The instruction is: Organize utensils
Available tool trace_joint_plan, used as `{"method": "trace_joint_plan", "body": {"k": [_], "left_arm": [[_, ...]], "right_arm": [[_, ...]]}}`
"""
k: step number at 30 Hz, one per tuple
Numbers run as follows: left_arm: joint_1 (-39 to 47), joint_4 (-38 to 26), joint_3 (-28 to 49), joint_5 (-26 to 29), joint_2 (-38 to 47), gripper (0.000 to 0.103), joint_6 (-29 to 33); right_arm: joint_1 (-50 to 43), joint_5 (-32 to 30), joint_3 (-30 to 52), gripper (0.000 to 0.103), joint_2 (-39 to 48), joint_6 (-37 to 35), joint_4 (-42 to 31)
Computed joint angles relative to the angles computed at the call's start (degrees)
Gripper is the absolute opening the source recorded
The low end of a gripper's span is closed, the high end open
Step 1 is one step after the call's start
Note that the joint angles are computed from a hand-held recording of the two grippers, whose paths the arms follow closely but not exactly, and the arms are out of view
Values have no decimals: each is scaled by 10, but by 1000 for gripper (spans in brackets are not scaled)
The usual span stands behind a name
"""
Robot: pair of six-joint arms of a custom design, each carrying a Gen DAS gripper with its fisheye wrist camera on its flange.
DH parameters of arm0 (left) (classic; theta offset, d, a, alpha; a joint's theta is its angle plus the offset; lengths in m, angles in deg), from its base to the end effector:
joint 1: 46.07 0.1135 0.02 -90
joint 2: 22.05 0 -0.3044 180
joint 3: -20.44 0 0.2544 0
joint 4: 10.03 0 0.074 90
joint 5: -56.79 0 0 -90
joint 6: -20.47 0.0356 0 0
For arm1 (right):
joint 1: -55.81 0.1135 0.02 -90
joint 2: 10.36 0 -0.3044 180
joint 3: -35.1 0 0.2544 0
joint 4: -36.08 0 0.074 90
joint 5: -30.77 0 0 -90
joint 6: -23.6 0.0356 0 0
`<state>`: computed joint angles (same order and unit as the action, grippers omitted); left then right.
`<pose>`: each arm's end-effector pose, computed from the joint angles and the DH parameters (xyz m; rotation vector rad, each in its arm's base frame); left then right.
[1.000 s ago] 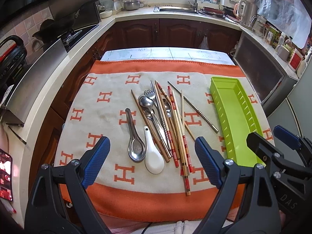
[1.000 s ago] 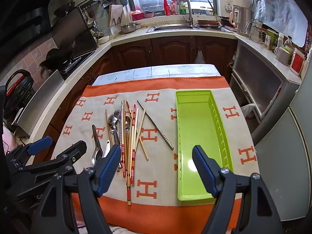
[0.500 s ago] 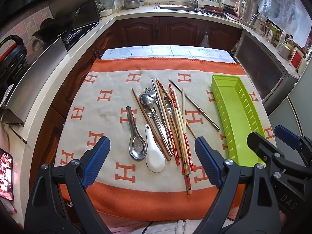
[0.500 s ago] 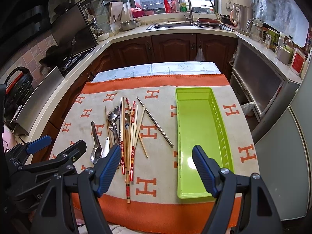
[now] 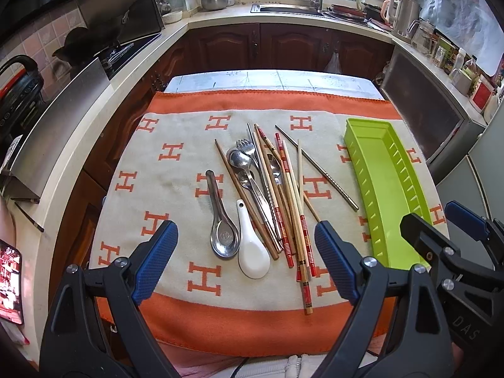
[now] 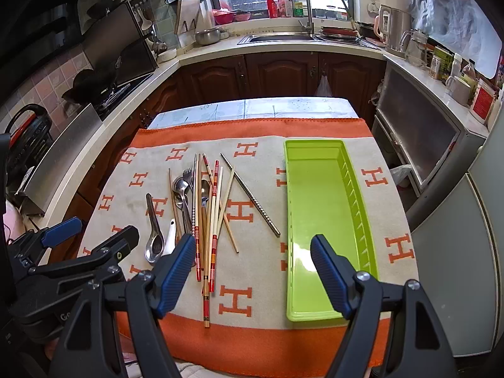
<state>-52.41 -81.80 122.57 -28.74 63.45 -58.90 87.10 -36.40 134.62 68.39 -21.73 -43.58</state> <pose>0.3003 -0.0362 0.3999 0.4040 2.4978 -0.0689 0.2239 0.1199 0.4108 0.4267 2.4434 0.0301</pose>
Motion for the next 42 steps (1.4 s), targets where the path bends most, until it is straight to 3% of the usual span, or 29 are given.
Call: {"method": "trace_joint_plan", "body": {"k": [15,21,27,30,33,37,42], "left_arm": [[9,-12,57,20,56,87,14],[21,-18,143,19,96,87,22],[48,-64,289,52,173,87,35],[64,-89,356,74,220,87,45],[84,-138,425,124,276,87,62],[105,-242,513,166,360,87,91],[124,-201,416,169,359,87,82]], "right_arm": [[-18,-17,20,74,22,-40,7],[-34,-20,64,74,48,-85,3],[-90,-68,133,74,72,-126,-2],[-114,-89,176,67,94,-153,-3],[-146,-142,217,54,127,-177,-11],[-169,-208,233,41,171,-192,-17],[-183,-278,190,31,219,-183,0]]}}
